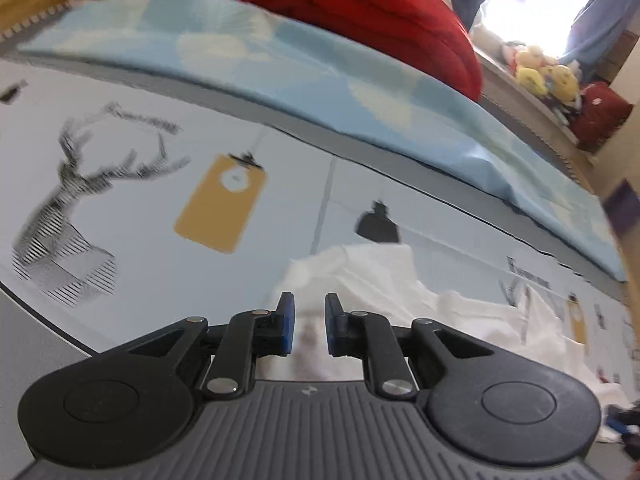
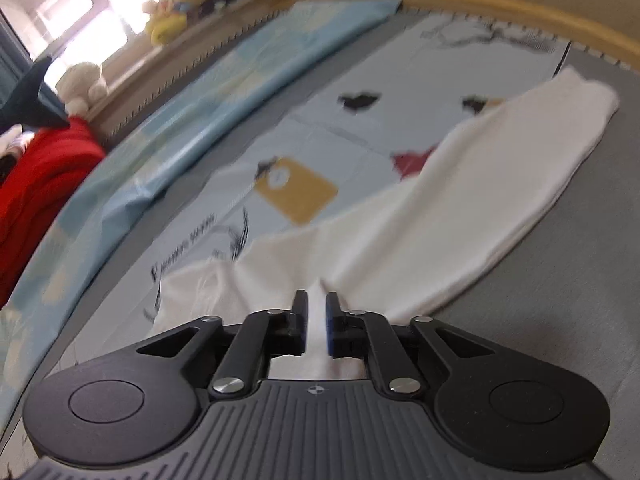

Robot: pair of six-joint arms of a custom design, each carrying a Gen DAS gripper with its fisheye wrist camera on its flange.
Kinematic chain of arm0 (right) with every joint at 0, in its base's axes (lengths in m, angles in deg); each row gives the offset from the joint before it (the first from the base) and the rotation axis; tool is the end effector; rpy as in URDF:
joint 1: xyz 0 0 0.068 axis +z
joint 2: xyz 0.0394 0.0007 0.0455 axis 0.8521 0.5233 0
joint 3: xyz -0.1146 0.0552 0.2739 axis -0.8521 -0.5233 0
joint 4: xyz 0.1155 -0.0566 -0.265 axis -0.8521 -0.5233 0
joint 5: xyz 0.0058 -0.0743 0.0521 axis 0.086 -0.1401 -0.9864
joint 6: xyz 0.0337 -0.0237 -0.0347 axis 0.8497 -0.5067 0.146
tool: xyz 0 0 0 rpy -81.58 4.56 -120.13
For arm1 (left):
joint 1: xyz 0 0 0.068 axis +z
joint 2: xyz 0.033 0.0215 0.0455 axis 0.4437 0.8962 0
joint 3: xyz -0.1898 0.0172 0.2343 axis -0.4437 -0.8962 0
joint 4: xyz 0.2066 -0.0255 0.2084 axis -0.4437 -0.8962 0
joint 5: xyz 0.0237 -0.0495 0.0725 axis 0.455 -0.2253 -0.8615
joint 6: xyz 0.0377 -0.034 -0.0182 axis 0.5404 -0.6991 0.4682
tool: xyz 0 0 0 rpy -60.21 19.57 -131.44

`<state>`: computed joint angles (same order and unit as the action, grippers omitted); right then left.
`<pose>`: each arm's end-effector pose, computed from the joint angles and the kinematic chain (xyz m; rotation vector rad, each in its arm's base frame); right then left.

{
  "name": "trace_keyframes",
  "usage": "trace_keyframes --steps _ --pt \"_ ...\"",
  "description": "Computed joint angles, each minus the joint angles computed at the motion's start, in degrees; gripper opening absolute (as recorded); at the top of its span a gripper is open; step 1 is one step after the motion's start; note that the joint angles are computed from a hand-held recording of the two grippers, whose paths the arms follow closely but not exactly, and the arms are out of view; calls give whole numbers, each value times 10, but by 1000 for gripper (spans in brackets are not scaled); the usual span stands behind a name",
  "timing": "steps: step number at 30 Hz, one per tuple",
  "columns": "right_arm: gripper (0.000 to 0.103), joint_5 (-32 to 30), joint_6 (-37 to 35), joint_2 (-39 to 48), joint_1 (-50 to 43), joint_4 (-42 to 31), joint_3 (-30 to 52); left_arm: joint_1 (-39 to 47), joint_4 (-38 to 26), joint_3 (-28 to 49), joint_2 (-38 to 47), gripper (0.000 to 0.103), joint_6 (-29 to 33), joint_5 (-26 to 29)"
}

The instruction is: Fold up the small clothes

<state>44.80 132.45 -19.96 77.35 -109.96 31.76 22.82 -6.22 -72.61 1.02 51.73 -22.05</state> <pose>0.1666 0.0458 0.1744 0.7979 2.2439 0.2162 0.1730 -0.0110 0.1380 -0.5315 2.3918 -0.2672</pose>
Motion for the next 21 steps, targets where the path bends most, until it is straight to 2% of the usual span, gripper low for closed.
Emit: trace_keyframes --steps 3,5,6,8,11,14,18,21 --pt "25 -15 13 36 1 -10 5 25 20 0 66 16 11 47" --pt "27 -26 25 53 -3 -15 5 19 8 18 150 16 14 23" --pt "29 -38 26 62 -9 -16 4 18 5 18 163 17 8 7" --pt "29 -50 18 82 -16 -16 5 24 3 15 147 17 3 -4" --pt "30 -51 13 104 -19 -16 5 22 13 2 75 17 2 -5" --pt "30 -47 25 103 -22 -21 4 15 38 -9 47 17 1 13" --pt "30 -34 31 106 -8 -22 6 1 72 -7 74 34 5 7" --pt "31 -34 30 106 -5 -21 7 -9 105 -3 112 37 2 -20"
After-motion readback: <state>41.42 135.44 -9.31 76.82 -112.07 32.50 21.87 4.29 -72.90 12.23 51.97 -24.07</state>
